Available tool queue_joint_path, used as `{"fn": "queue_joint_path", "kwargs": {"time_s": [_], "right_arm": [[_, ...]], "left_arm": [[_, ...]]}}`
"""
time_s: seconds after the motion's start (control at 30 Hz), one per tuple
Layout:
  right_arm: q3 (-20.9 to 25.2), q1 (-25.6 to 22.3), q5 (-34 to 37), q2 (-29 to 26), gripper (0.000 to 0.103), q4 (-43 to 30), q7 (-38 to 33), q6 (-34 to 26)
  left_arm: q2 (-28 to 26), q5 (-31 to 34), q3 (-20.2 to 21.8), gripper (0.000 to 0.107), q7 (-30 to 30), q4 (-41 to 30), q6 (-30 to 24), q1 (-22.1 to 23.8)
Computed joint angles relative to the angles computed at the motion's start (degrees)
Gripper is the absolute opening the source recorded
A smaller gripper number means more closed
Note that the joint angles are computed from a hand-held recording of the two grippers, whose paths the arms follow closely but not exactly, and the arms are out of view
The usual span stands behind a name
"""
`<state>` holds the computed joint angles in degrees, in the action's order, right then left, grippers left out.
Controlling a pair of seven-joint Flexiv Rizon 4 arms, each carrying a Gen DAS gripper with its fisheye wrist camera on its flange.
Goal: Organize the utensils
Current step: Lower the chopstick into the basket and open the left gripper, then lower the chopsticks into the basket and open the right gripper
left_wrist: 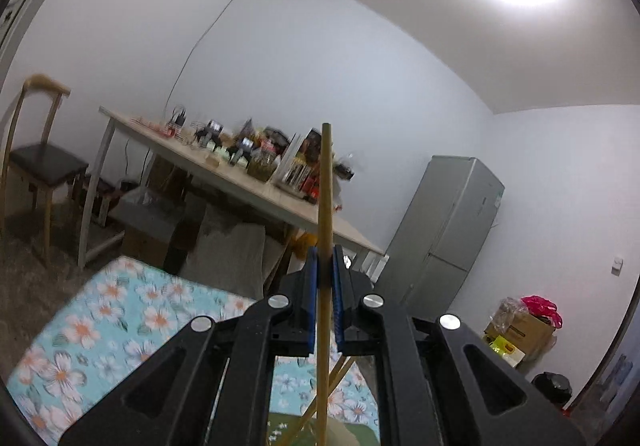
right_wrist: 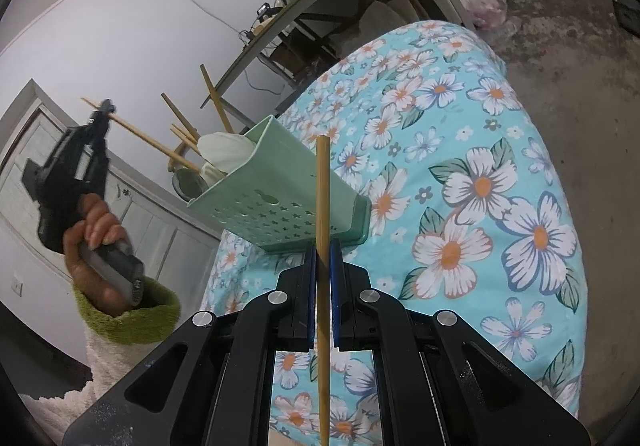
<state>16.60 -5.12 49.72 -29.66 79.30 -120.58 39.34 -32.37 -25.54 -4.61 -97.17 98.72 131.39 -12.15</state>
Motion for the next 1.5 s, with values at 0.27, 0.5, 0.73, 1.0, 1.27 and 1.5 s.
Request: {"fn": "queue_joint_path", "kwargs": {"time_s": [0.27, 0.5, 0.73, 1.0, 1.27, 1.5], "right_arm": [[-0.02, 0.06, -0.3, -0.17, 0.005, -0.17, 0.28, -0.25], [-0.16, 0.26, -0.62, 0.01, 0.005, 0.02, 0.31, 0.31], [-0.06, 0.35, -0.62, 0.89, 0.005, 0.39, -0.16, 0.99], [0.31, 0.72, 0.78, 3.53, 0.005, 0.66, -3.99, 3.44], [1.36, 2.68, 3.97, 5.4, 0.005, -2.95, -11.53, 7.74], [3.66, 5.17, 7.36, 4.03, 0.005, -10.42, -19.88, 11.19]], "left_arm": [[-3.84, 4.15, -3.11, 0.006, -7.23, -0.38, -1.42, 3.9], [-2.92, 14.51, -5.97, 0.013, -14.3, 1.95, -5.69, 8.58], [-0.56, 15.78, -3.93, 0.05, -15.4, 5.59, -5.09, 7.26], [3.09, 15.46, -1.89, 0.061, -15.1, 11.19, -3.14, 5.48], [7.02, 11.71, 0.76, 0.071, -10.09, 19.45, -2.9, 1.37], [8.77, 4.88, 3.2, 0.074, -3.27, 25.81, -7.83, -3.59]]}}
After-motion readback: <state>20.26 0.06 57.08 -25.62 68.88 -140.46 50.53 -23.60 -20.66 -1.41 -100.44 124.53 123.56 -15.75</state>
